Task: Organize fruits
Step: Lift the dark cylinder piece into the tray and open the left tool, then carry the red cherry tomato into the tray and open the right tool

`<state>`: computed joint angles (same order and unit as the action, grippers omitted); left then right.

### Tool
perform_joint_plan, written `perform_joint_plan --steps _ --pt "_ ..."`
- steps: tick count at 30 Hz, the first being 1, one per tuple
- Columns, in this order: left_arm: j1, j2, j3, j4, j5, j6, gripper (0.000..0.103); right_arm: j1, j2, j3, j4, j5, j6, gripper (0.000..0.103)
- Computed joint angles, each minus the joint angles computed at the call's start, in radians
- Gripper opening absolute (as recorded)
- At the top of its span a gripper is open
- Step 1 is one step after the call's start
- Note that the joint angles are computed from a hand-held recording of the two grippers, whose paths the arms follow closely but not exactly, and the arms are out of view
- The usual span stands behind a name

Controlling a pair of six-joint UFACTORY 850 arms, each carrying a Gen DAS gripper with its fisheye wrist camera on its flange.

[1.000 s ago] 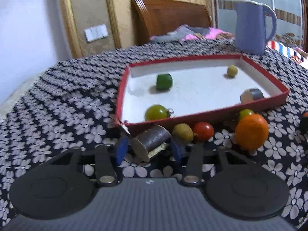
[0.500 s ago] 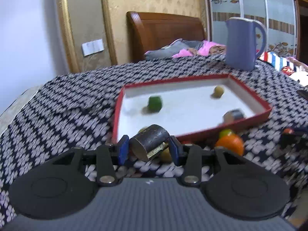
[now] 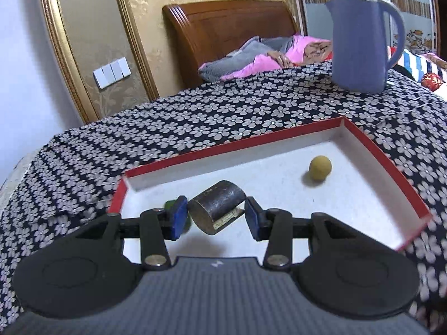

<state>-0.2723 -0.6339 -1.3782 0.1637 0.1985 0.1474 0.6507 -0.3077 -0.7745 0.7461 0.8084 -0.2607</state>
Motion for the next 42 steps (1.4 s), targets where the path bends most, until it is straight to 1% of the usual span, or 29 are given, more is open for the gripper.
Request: perform_joint_plan --steps 1,5,6,8,10,11,12,15,16,18,19,21,23,27,29,32,36,39,42 --pt "-0.007 -0.014 -0.019 -0.048 -0.012 0.044 0.041 -0.001 0.000 0.000 0.000 -0.001 0.001 0.025" --pt "-0.030 -0.066 -0.085 -0.346 -0.041 0.328 0.042 -0.004 0.001 -0.001 -0.006 0.000 0.006 0.025" --pt "-0.031 -0.074 -0.097 -0.402 -0.050 0.374 0.042 -0.003 0.002 -0.002 -0.007 0.001 0.006 0.025" --pt "-0.031 -0.088 -0.117 -0.468 -0.068 0.418 0.043 -0.001 0.001 -0.004 -0.009 0.003 0.004 0.025" --pt "-0.031 -0.091 -0.119 -0.518 -0.064 0.453 0.048 0.000 0.000 -0.008 -0.011 0.003 0.002 0.025" --pt "-0.033 -0.091 -0.119 -0.558 -0.058 0.491 0.052 0.001 -0.001 -0.009 -0.012 0.003 0.002 0.025" --pt "-0.034 -0.087 -0.112 -0.570 -0.047 0.506 0.057 0.001 -0.001 -0.010 -0.013 0.002 0.003 0.025" --pt "-0.035 -0.065 -0.076 -0.592 0.000 0.535 0.068 0.002 -0.003 -0.013 -0.012 0.000 0.002 0.025" --pt "-0.034 -0.054 -0.059 -0.584 0.019 0.528 0.070 0.003 -0.004 -0.014 -0.011 -0.001 0.001 0.025" --pt "-0.031 -0.030 -0.024 -0.581 0.050 0.515 0.079 0.004 -0.006 -0.018 -0.009 -0.001 -0.002 0.025" --pt "-0.029 -0.019 -0.008 -0.581 0.060 0.507 0.081 0.005 -0.007 -0.021 -0.008 -0.002 -0.005 0.025" --pt "-0.021 0.006 0.027 -0.532 0.071 0.442 0.088 0.007 -0.009 -0.027 -0.006 -0.005 -0.013 0.025" --pt "-0.012 0.030 0.062 -0.493 0.083 0.382 0.092 0.010 -0.011 -0.035 -0.002 -0.010 -0.026 0.025" --pt "0.006 0.072 0.128 -0.475 0.115 0.336 0.094 0.014 -0.015 -0.052 0.014 -0.012 -0.062 0.025" --pt "0.016 0.095 0.170 -0.470 0.153 0.311 0.097 0.014 -0.016 -0.059 0.019 -0.009 -0.077 0.025" --pt "0.041 0.140 0.248 -0.426 0.219 0.228 0.103 0.011 -0.016 -0.070 0.028 -0.015 -0.095 0.025" --pt "0.075 0.182 0.334 -0.426 0.295 0.170 0.103 0.005 -0.023 -0.089 0.032 -0.023 -0.116 0.025" --pt "0.108 0.203 0.383 -0.369 0.322 0.087 0.103 0.000 -0.030 -0.104 0.028 -0.031 -0.123 0.025" --pt "0.132 0.214 0.412 -0.311 0.327 0.019 0.103 -0.002 -0.040 -0.125 0.037 -0.039 -0.152 0.025"
